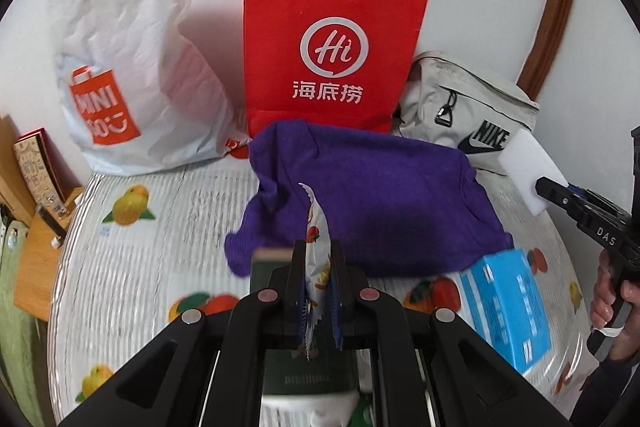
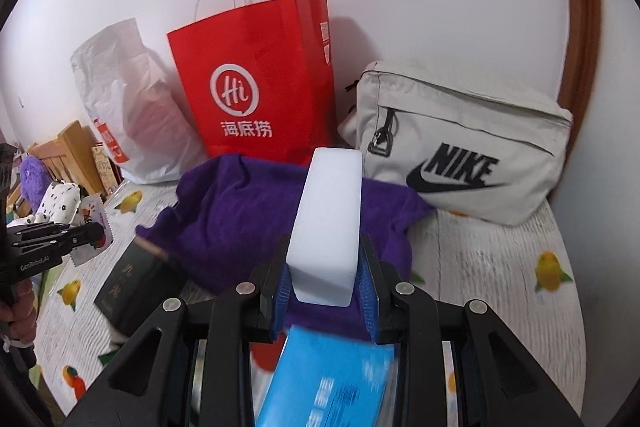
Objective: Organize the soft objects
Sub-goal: 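Carry the mango packet with the left tool while the right tool carries the sponge block onto the purple towel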
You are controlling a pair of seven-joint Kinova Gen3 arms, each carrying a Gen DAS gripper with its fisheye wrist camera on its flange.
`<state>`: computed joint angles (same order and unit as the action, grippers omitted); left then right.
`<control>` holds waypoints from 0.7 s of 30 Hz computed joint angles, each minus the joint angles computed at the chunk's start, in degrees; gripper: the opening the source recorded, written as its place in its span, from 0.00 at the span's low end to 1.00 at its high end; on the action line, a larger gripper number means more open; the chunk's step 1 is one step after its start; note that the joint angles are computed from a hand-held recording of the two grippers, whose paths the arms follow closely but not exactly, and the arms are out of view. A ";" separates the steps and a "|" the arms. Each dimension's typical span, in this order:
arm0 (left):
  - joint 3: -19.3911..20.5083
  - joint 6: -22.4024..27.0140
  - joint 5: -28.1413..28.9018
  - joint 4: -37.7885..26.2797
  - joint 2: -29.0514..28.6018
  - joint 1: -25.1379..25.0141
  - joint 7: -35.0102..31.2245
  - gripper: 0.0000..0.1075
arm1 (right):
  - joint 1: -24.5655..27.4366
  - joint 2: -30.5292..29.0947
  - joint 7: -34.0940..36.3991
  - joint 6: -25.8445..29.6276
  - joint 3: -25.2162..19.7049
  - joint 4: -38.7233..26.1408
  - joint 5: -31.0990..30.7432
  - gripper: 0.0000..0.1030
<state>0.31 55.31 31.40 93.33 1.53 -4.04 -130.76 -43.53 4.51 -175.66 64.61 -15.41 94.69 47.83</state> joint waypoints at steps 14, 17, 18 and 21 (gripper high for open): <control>3.95 -2.36 -7.13 -7.83 10.18 2.31 8.11 0.09 | 9.72 6.81 13.18 -13.11 7.78 -0.47 -11.08 0.30; 4.57 -3.37 -8.51 -8.46 11.69 3.04 9.45 0.09 | 10.80 8.17 16.71 -14.83 8.69 -0.93 -13.81 0.30; 4.68 -3.55 -9.53 -8.89 12.37 3.61 10.37 0.09 | 10.81 9.09 17.77 -14.09 9.06 -1.71 -14.32 0.30; 5.25 -3.42 -10.95 -10.14 13.90 4.35 11.91 0.09 | 11.17 9.94 19.65 -14.84 10.05 -2.11 -16.11 0.30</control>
<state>5.56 51.89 20.45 83.19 15.42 0.32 -118.86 -32.37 14.45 -156.01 49.77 -5.36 92.58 31.72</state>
